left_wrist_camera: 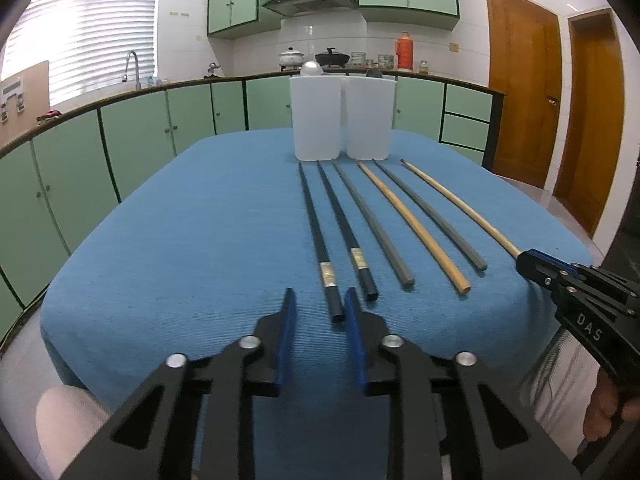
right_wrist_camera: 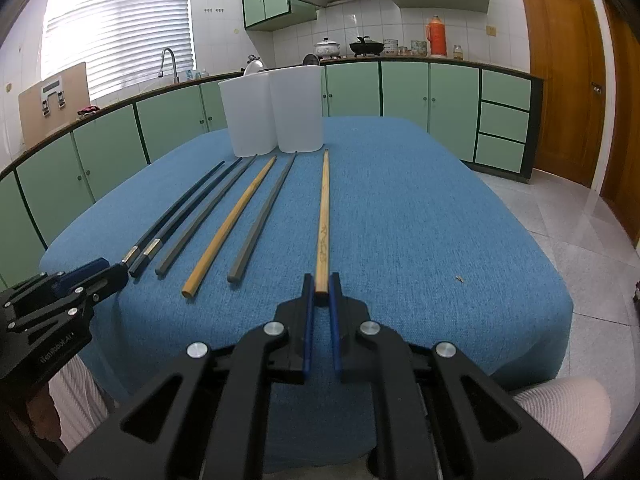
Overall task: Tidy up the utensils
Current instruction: 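Grasp the black chopstick with the left tool while the right tool grasps the wooden chopstick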
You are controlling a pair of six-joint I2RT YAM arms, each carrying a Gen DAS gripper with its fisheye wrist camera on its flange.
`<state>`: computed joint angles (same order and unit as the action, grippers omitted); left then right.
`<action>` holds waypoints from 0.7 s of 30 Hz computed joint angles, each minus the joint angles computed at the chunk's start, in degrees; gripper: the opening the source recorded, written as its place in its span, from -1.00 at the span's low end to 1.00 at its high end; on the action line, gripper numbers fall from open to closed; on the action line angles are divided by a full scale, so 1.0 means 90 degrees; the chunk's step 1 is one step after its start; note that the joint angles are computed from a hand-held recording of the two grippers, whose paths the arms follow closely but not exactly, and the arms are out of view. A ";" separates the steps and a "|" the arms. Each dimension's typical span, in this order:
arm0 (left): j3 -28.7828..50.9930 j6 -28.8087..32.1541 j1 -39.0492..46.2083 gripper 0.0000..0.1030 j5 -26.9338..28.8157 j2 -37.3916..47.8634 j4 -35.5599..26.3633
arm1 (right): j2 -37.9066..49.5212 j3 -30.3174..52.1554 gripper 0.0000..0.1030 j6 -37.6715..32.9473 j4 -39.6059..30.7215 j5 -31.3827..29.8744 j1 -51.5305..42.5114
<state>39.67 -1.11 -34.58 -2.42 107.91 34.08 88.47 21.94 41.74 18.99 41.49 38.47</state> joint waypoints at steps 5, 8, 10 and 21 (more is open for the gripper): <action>0.0045 -0.0056 -0.0080 -0.85 -0.0058 0.0049 0.0026 | 0.0058 -0.0085 -0.87 -0.0070 0.0230 0.0030 0.0002; 0.0049 -0.0097 -0.0064 -0.85 -0.0030 0.0015 -0.0028 | 0.0089 -0.0055 -0.88 -0.0044 0.0220 0.0044 0.0014; 0.0056 -0.0108 -0.0048 -0.86 -0.0011 -0.0026 -0.0084 | 0.0023 -0.0073 -0.88 -0.0032 0.0185 0.0005 -0.0003; -0.0241 -0.0069 0.0012 -0.87 -0.0017 -0.0714 0.0036 | -0.1058 -0.0076 -0.88 -0.0180 -0.0587 0.0412 0.0184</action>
<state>37.50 -1.73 -34.47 -2.57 101.48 34.40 78.95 21.25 40.12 13.70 45.19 40.13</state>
